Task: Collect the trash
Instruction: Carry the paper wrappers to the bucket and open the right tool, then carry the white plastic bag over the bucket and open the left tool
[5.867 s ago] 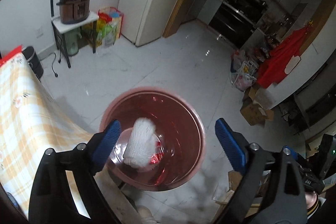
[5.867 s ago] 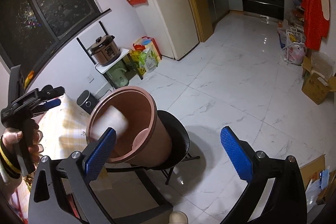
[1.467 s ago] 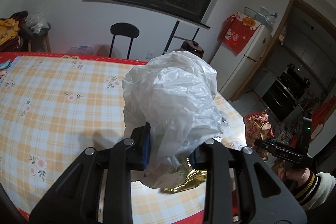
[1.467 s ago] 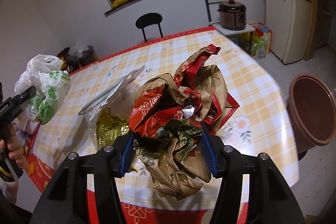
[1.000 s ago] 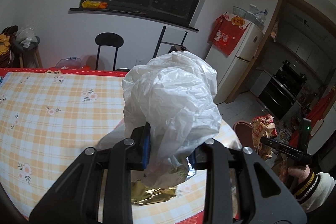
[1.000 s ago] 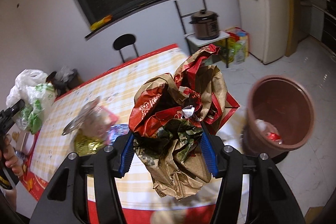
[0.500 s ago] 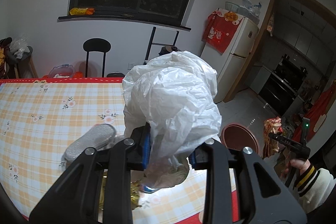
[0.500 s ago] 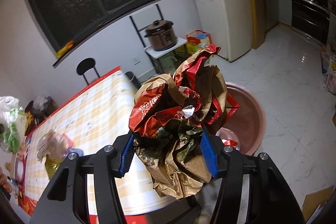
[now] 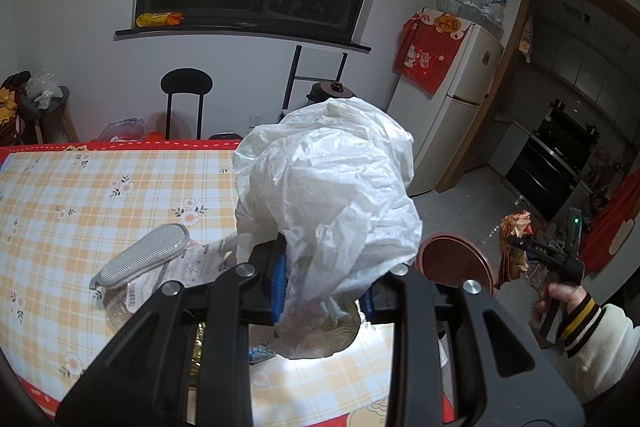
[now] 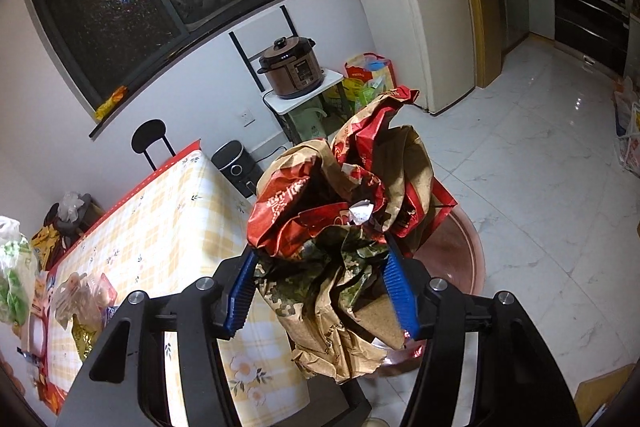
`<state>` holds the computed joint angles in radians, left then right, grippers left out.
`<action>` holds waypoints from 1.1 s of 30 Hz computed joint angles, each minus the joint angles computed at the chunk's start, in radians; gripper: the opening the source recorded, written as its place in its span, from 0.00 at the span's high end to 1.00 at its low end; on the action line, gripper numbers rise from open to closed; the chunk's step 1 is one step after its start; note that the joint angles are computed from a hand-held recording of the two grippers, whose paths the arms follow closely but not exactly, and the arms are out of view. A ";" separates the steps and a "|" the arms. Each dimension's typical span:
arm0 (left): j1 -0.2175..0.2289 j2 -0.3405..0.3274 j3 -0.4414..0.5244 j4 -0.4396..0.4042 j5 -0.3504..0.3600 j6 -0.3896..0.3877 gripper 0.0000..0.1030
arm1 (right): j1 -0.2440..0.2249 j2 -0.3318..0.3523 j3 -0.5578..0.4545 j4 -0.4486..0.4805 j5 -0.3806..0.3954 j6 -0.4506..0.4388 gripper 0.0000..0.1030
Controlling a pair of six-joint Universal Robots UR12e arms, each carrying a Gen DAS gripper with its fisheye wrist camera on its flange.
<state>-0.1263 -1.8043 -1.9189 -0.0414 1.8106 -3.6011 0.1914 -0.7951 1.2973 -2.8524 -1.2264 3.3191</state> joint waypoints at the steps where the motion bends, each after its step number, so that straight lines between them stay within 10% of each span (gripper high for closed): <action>1: -0.003 -0.002 0.003 -0.004 0.004 -0.002 0.71 | -0.001 0.001 0.000 -0.002 0.003 -0.006 0.42; 19: -0.044 -0.073 0.091 -0.016 -0.053 0.039 0.70 | -0.029 -0.043 0.055 -0.133 0.036 -0.004 0.05; 33: -0.068 -0.235 0.278 -0.044 -0.271 0.136 0.70 | -0.077 -0.168 0.224 -0.246 -0.080 -0.001 0.05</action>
<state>-0.1939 -2.0394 -1.6409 -0.0858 1.5398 -3.4648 0.1148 -0.9632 1.5216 -3.0985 -1.3063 3.3183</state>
